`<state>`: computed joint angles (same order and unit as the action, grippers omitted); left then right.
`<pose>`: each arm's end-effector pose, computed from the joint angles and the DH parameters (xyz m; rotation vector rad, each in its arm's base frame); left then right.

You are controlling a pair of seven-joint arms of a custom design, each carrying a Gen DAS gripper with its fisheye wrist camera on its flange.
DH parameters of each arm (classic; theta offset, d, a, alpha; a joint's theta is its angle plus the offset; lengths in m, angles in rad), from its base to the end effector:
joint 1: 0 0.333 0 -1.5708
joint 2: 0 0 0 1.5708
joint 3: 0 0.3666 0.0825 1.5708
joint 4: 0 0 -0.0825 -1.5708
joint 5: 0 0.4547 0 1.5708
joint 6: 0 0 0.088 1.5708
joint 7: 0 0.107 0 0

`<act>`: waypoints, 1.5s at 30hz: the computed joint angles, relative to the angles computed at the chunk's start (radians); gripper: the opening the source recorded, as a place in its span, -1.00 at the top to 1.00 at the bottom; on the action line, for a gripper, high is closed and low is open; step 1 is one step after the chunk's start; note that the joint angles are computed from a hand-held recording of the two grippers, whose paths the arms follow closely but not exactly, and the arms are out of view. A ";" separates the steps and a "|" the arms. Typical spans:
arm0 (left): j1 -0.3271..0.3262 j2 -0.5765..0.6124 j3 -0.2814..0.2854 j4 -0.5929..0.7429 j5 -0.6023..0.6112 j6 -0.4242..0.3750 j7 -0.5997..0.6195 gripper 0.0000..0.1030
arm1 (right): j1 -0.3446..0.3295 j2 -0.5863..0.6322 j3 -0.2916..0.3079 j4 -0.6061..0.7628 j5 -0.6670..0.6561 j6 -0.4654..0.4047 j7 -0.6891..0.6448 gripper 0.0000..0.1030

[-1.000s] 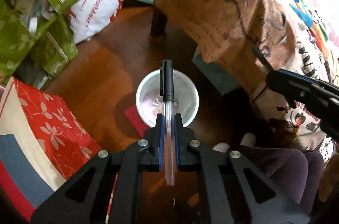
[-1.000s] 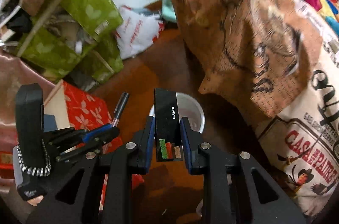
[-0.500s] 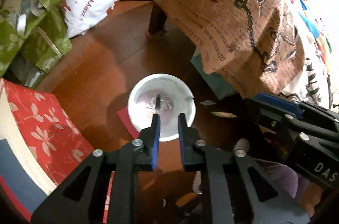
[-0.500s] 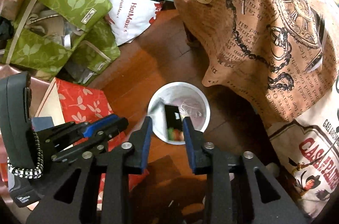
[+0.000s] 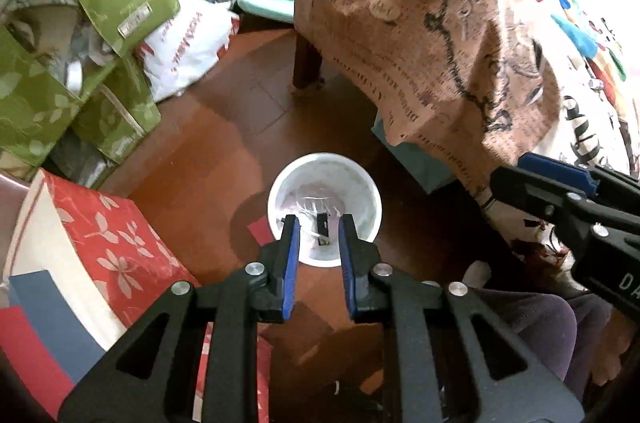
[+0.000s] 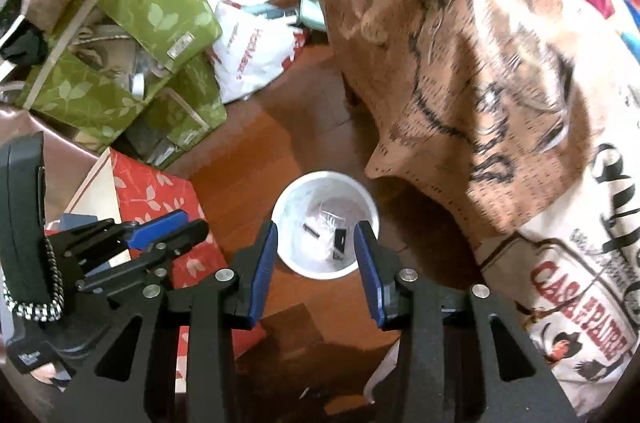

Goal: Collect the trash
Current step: 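Open the left tool to drop the pen while the right tool drops the USB stick into the bin, then move both open tools back over the bed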

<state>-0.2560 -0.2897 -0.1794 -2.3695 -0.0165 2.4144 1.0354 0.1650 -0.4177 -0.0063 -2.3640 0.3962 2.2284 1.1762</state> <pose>0.4794 -0.2273 0.4837 -2.2137 1.9840 -0.4560 0.4871 0.0898 0.5355 -2.2127 1.5415 -0.0039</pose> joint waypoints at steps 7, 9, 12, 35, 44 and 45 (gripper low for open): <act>-0.012 -0.087 -0.019 0.001 0.039 0.020 -0.045 0.65 | -0.012 -0.130 -0.026 -0.046 0.010 0.047 -0.051 0.29; -0.017 -0.106 -0.025 0.007 0.055 0.027 -0.058 0.65 | -0.018 -0.161 -0.037 -0.053 0.017 0.055 -0.063 0.30; -0.021 -0.129 -0.044 0.027 0.095 0.034 -0.086 0.65 | -0.027 -0.208 -0.053 -0.061 0.037 0.075 -0.077 0.30; -0.079 0.065 -0.214 0.420 0.461 0.107 -0.278 0.10 | -0.190 -0.349 -0.211 -0.022 0.070 0.203 -0.186 0.29; -0.186 0.333 -0.199 0.685 0.524 0.087 -0.269 0.01 | -0.278 -0.253 -0.270 0.037 0.059 0.293 -0.235 0.08; -0.200 0.362 -0.192 0.713 0.526 0.082 -0.259 0.01 | -0.285 -0.238 -0.279 0.045 0.062 0.295 -0.239 0.08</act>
<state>-0.4560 0.0718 -0.3713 -1.6561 0.5092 2.4966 0.7762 -0.1195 -0.6553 -0.2856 -2.3194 0.4579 2.5231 0.9374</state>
